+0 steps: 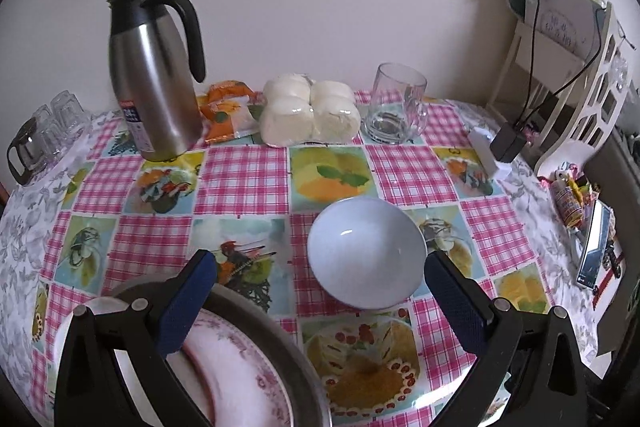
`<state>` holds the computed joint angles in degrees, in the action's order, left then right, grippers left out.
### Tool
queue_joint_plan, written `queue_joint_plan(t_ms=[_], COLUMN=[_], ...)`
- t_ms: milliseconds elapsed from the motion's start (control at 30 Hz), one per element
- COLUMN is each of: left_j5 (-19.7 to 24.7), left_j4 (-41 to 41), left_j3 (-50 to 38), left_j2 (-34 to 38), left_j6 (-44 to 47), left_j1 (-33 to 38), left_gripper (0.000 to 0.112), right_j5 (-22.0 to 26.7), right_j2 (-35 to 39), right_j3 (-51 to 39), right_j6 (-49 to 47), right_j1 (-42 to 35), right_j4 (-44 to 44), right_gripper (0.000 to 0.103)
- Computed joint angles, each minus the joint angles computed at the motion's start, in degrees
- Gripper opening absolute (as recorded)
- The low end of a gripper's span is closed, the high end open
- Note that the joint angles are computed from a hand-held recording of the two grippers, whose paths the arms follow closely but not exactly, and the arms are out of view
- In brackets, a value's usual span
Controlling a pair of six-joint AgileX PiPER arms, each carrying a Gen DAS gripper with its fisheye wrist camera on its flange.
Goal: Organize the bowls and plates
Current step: 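Move both tools to the pale blue bowl, then grasp the pale blue bowl rim with both tools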
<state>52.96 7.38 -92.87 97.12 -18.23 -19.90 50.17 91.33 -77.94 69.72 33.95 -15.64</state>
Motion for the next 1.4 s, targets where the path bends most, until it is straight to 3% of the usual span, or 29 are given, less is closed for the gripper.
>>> queue_joint_plan(t_ms=[233,400,567,1000,1233,1400], left_j5=[0.6,3.5,7.1,12.3,13.6,13.4], left_j4=[1.5,-0.1,-2.9,-5.4,-5.5,-6.5], left_j3=[-3.6,-7.4,-11.5,-18.5,-20.2,-19.4], left_j2=[5.4,9.2,13.0,19.5,21.5,21.7], left_j6=[-1.4,-1.9,-0.6,-1.2,-1.7,-1.5], left_j1=[0.1,1.6,2.7,2.8,2.5,2.5], left_gripper=[0.103,0.099,0.071,0.065,0.051,0.041], right_j5=[-1.7,-3.4,-5.1,-12.4,-18.3,-16.8], right_j2=[3.8,7.0,10.7,16.9,17.3,16.5], right_j3=[-2.2,-4.1,-7.1,-8.4,-6.3,-5.8], right_j6=[-2.7,-4.0,-4.7,-12.1,-17.1,-18.5], right_j1=[-1.3,-1.8,-1.8,-3.8,-5.3,-5.7], right_j4=[0.7,1.6,1.6,10.3,16.6,17.0], right_gripper=[0.103,0.1,0.083,0.049,0.024,0.014])
